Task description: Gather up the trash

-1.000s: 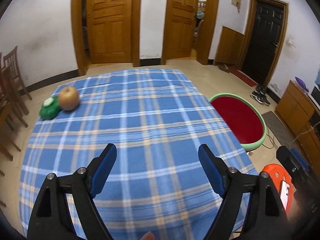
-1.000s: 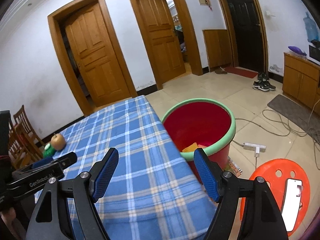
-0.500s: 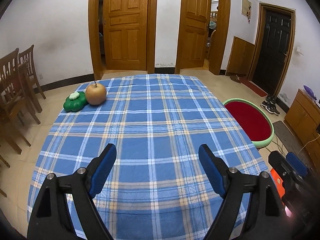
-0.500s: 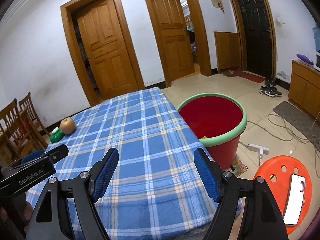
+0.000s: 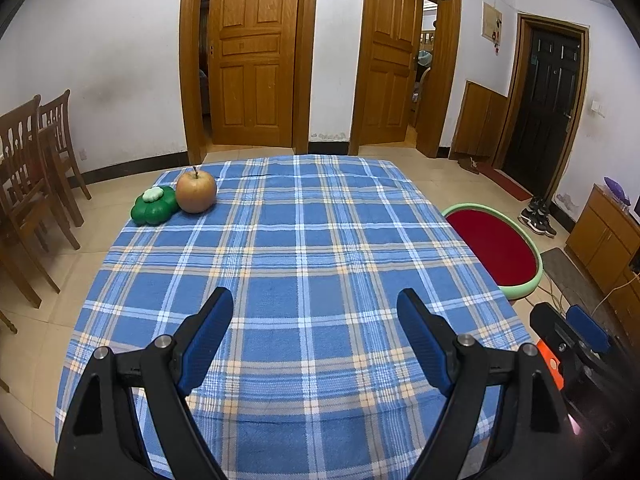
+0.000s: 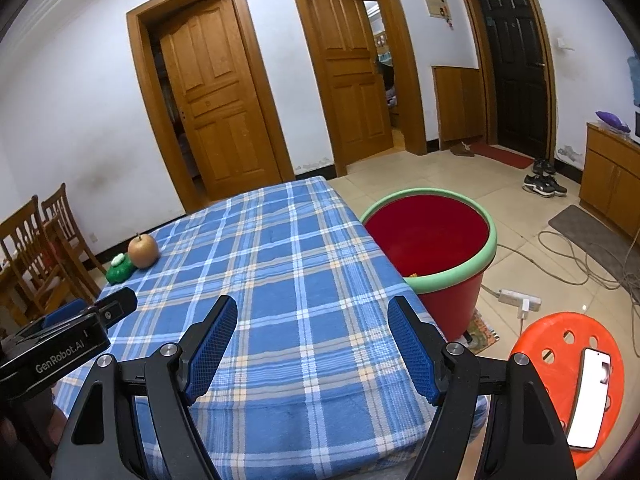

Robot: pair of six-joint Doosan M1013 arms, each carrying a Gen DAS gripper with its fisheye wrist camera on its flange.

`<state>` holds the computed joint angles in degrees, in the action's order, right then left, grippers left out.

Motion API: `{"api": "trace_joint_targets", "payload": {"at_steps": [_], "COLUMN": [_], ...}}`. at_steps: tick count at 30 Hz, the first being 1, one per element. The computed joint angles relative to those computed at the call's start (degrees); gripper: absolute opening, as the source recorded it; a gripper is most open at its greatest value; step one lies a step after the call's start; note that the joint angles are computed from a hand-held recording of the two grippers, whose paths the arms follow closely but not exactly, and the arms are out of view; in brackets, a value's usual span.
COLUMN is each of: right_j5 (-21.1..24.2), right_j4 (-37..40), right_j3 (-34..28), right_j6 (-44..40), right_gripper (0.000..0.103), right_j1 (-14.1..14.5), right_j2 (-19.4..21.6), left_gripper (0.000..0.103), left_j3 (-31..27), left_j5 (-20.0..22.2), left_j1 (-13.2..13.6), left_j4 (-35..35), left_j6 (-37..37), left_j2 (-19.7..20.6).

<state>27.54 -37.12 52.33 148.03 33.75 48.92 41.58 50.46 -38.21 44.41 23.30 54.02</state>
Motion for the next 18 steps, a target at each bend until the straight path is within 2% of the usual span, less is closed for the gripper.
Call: {"api": "trace_joint_targets", "payload": {"at_steps": [18], "right_j5": [0.1], "right_j4": [1.7], "right_j3": [0.0], "right_j6": [-1.5], "right_gripper": [0.078], "right_j1": [-0.1], "right_j2": [0.0], "left_gripper": [0.083], "left_j3": [0.2], "left_j5": [0.0], "left_j1": [0.1], "left_j4": [-0.7], "left_j6": [0.0], "left_j2": [-0.1]}}
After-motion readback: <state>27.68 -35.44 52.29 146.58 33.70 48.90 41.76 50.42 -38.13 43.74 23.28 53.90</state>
